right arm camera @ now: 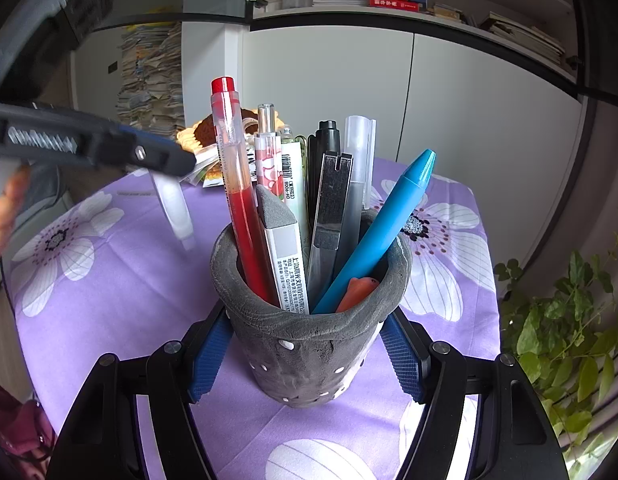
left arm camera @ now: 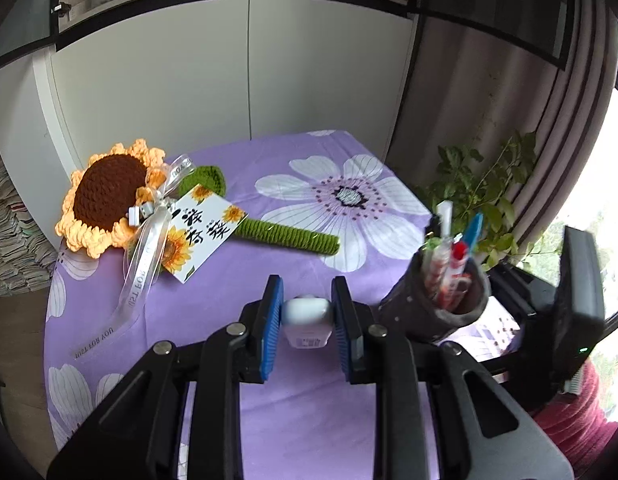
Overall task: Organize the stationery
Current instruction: 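Lower the correction tape into the cup and open the left tool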
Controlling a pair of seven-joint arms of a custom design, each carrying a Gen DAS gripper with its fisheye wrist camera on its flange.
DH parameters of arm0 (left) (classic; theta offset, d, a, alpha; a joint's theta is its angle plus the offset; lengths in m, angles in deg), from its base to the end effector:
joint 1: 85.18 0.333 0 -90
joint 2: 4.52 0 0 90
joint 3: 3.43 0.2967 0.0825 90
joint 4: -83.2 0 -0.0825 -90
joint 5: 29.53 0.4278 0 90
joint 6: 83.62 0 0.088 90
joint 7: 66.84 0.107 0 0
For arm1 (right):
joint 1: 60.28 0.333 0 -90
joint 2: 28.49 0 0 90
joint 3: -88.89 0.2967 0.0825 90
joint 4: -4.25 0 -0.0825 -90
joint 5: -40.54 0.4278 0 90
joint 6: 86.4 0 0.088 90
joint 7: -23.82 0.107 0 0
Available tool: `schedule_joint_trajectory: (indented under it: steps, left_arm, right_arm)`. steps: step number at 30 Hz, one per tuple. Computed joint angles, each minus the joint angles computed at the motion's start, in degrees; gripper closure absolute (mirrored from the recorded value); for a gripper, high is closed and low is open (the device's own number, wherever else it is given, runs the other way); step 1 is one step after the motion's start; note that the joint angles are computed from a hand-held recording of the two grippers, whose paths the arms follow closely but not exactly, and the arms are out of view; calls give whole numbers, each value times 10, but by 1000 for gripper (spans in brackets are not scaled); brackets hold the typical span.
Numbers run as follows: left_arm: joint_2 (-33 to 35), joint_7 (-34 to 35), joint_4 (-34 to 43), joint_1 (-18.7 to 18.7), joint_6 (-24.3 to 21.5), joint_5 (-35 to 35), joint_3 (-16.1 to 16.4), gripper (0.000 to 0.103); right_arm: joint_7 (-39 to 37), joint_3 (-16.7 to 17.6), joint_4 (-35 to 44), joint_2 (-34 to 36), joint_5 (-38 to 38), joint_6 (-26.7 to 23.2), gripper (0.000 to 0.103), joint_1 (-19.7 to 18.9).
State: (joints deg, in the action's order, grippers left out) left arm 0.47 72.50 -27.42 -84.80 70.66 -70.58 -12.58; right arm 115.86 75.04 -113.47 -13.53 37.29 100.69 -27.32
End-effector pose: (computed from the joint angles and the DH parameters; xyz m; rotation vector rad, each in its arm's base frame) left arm 0.6572 -0.0772 0.4755 -1.3679 2.2085 -1.0210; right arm 0.6232 0.2308 0.3825 -1.9067 1.2670 -0.7452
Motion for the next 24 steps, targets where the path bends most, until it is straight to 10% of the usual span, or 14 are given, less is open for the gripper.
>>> schedule_joint_trajectory:
  steps: [9,24]
  left_arm:
    - [-71,140,-10,-20,-99,-168,20,80]
    - [-6,75,71,-38,-118,-84,-5,80]
  right_arm:
    - [-1,-4,1,2,1,0,31,4]
    - [-1,-4,2,2,2,0,31,4]
